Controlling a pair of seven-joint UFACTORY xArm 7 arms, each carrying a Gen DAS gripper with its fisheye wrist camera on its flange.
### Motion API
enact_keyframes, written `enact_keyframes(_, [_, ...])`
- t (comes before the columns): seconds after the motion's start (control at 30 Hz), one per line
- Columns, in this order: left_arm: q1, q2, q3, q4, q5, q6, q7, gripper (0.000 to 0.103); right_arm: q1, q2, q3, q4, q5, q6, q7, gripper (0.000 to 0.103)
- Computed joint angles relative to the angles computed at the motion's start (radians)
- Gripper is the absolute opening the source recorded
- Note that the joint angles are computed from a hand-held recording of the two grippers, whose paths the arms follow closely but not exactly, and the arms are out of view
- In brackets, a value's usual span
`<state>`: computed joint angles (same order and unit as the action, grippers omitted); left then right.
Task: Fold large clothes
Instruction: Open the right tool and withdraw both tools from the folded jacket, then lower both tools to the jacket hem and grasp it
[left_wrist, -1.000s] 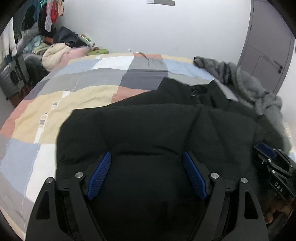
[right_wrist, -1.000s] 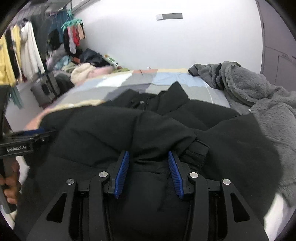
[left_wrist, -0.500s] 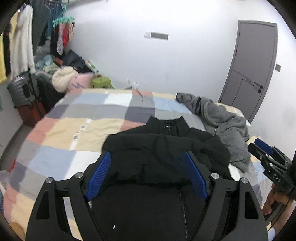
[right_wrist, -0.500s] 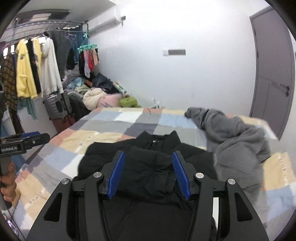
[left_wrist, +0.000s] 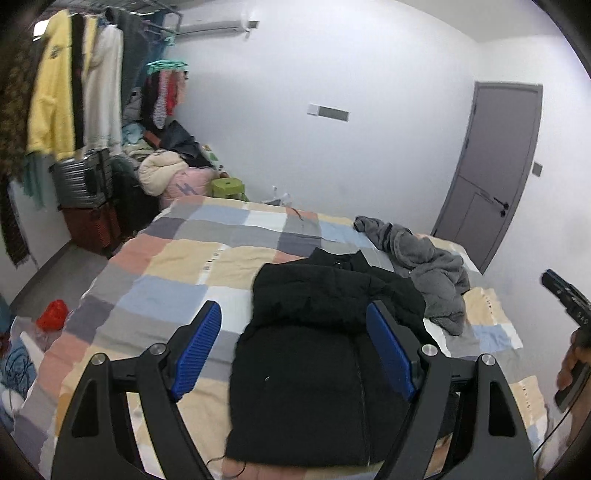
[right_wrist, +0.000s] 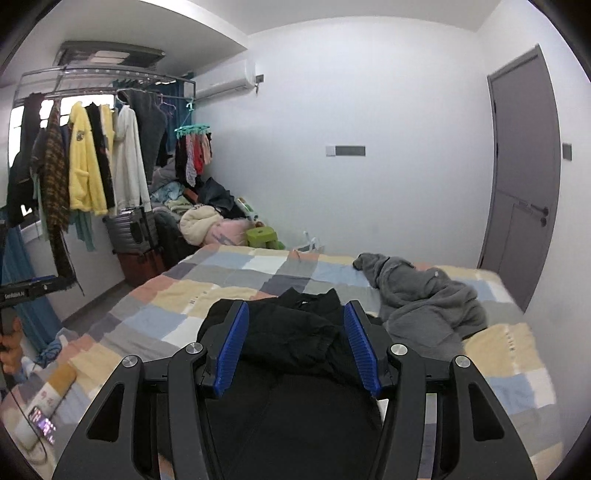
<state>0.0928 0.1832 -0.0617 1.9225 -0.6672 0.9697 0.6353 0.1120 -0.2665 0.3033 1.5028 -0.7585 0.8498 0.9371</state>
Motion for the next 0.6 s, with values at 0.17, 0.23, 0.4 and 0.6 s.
enact_keyframes(0.17, [0.070, -0.012, 0.038, -0.010, -0.031, 0.053, 0.037, 0.081, -0.018, -0.137, 0.013, -0.091, 0.011, 0.050, -0.019, 0.058])
enact_keyframes(0.23, [0.094, -0.010, 0.046, -0.024, -0.054, 0.064, 0.054, 0.081, -0.031, -0.195, 0.005, -0.162, 0.051, 0.028, -0.008, 0.058])
enact_keyframes(0.4, [0.127, 0.011, 0.042, -0.105, -0.125, 0.066, 0.150, 0.081, -0.068, -0.314, -0.024, -0.363, 0.129, -0.054, 0.014, 0.058])
enact_keyframes(0.6, [0.139, 0.120, 0.014, -0.132, -0.148, 0.084, 0.193, 0.081, -0.111, -0.388, -0.070, -0.627, 0.239, -0.217, 0.030, 0.058])
